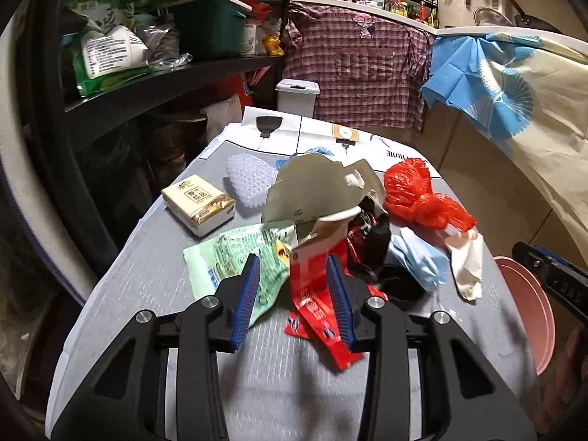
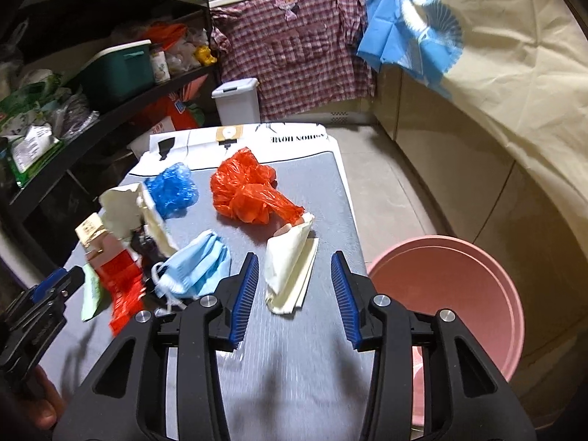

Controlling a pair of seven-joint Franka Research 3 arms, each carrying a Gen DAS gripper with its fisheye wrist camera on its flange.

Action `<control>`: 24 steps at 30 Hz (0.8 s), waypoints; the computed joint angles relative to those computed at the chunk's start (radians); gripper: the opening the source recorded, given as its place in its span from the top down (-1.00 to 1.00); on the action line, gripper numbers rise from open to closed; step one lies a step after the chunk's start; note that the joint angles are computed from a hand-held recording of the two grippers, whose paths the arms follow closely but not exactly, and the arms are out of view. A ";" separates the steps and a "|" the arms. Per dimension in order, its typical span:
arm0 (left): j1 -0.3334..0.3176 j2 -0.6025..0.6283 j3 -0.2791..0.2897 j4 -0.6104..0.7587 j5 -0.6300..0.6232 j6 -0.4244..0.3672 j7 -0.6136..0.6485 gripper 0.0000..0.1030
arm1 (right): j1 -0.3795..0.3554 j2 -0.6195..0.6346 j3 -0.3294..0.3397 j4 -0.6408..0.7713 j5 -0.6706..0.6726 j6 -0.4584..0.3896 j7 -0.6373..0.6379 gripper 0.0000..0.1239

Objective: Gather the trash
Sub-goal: 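Reach the left tool to the red box while the right tool grasps the white paper cone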

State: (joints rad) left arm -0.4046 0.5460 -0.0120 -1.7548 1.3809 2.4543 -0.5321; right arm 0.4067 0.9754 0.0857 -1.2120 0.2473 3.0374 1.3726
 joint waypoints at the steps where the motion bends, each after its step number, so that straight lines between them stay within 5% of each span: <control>1: 0.003 0.007 0.002 0.009 0.002 0.004 0.008 0.27 | -0.002 0.023 0.001 0.038 -0.002 -0.026 0.001 0.29; 9: 0.032 0.047 0.015 0.045 -0.031 0.085 0.066 0.27 | 0.012 0.178 -0.013 0.290 -0.034 -0.210 0.022 0.16; 17: 0.028 0.069 0.040 0.070 -0.044 0.153 0.094 0.27 | 0.014 0.223 -0.019 0.361 -0.052 -0.252 0.039 0.18; 24: 0.022 0.059 0.051 0.057 -0.050 0.185 0.089 0.46 | -0.009 0.238 0.028 0.387 -0.028 -0.278 -0.019 0.74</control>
State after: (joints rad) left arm -0.3828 0.6052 0.0390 -1.6980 1.3309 2.6389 -0.4430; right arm 0.3972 1.2131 0.1134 -0.8246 0.2197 2.7592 1.3538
